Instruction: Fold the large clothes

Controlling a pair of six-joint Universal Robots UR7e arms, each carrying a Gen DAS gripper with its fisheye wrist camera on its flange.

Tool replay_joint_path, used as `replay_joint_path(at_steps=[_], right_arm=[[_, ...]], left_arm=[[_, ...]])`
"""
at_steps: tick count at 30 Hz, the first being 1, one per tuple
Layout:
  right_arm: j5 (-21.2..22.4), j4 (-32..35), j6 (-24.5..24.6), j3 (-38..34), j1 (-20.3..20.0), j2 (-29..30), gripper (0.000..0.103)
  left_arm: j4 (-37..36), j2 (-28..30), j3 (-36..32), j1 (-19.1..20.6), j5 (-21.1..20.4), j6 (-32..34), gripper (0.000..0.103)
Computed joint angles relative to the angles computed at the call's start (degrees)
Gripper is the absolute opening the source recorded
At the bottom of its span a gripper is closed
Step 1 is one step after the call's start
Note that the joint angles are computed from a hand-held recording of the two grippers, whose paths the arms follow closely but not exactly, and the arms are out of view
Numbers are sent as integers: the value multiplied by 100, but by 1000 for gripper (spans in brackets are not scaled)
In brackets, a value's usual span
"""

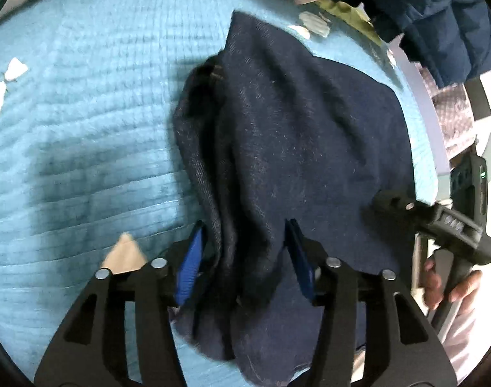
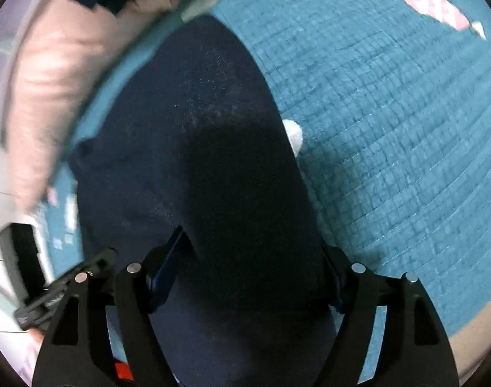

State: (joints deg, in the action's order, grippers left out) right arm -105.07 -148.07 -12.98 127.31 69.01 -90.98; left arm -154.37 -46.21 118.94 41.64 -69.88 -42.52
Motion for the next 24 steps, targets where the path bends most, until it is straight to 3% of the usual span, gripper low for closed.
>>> replay_joint_path(at_steps=[5,6,8,9,11,12,13,15,17,18,20,21,24], right_arm=[[-896,-744,-179,256,477,-306,72],[-1051,-1011,-161,343,608,-450,72],[-803,-1159,-151,443,670,-682,72],[-447,-951,-266,420,454,-921,71],[241,-321,-96,403,269,-1244,47],[329,-87,59,411,289,-1342,27],[235,143,265,403,355,-1386,16],[-185,285,449,528,441,-1422,13],[-258,483,521,614,397,-1422,13],[-516,538,615,699,401,-1357,13],[-1205,-66,627,924,549,-1056,7],[-1303,-291,534,1011,548,-1005,3],[-1085,-1095,436,1195,191,-662,0]], left_arm=[[849,-370,-101,-278,452,-165,61],[922,-337,-223,-355,460,-236,68],[1037,-432,-266,-471,456,-301,72],[988,-351,-407,-492,339,-198,72],[805,-351,-411,-582,211,-40,72],[872,-306,-454,-666,256,-31,71],[896,-272,-461,-723,253,-24,71],[908,-3,-652,-821,279,-95,71],[932,31,-526,-846,91,-161,59],[981,82,-481,-811,-47,-209,51],[1161,298,-455,-757,8,-487,42],[1098,400,-428,-737,178,-492,30],[383,448,-161,-549,105,-507,28]])
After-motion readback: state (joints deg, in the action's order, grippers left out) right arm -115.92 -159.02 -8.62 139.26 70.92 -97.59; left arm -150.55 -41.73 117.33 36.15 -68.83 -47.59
